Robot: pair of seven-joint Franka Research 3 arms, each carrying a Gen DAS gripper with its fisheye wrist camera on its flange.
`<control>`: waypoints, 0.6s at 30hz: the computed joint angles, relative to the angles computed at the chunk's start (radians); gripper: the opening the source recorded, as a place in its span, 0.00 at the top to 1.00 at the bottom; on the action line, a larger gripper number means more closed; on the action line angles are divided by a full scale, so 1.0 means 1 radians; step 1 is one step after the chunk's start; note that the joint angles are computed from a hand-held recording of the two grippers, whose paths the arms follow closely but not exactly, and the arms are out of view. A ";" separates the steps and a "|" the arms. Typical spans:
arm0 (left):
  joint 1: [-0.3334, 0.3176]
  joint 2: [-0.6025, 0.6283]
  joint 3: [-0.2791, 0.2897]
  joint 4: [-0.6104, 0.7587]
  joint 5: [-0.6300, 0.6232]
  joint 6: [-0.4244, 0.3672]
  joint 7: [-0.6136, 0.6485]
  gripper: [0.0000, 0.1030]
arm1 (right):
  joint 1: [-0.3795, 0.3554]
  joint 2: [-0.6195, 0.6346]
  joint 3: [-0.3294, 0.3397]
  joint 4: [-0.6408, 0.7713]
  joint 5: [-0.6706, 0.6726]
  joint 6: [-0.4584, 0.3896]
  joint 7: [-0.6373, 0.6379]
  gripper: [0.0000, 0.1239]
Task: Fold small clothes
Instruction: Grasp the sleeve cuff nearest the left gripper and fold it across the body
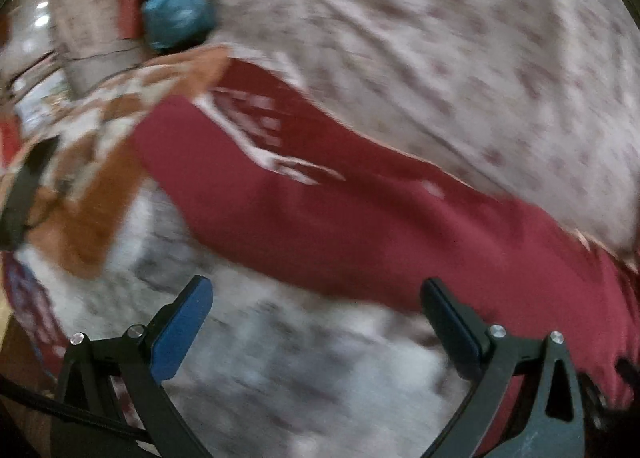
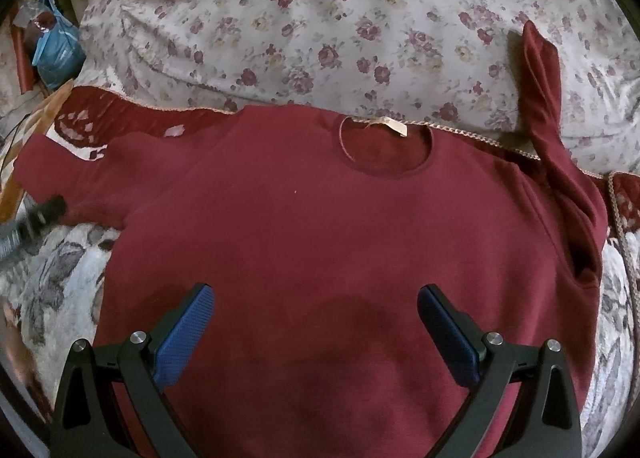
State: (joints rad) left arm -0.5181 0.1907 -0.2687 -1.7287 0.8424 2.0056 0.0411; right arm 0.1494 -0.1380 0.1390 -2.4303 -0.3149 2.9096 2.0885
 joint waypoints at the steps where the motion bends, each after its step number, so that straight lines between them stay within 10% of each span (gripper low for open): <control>1: 0.007 -0.010 0.009 -0.003 -0.007 -0.027 -0.008 0.00 | 0.005 0.000 -0.003 0.001 0.010 -0.002 -0.013 0.17; 10: 0.116 0.012 0.062 0.043 -0.024 -0.119 0.005 0.05 | 0.038 0.007 -0.016 -0.002 0.096 -0.019 -0.099 0.17; 16: 0.136 0.093 0.094 0.121 -0.019 -0.187 0.053 0.46 | 0.039 0.003 -0.015 0.002 0.084 -0.041 -0.119 0.17; 18: 0.130 0.108 0.095 0.143 -0.001 -0.181 0.080 0.91 | 0.040 -0.006 -0.020 -0.005 0.100 -0.036 -0.133 0.17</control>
State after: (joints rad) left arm -0.3883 0.2988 -0.1741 -1.5858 0.8413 1.8244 0.1210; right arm 0.1897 -0.1436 0.1187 -2.4349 -0.2149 2.8739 1.9555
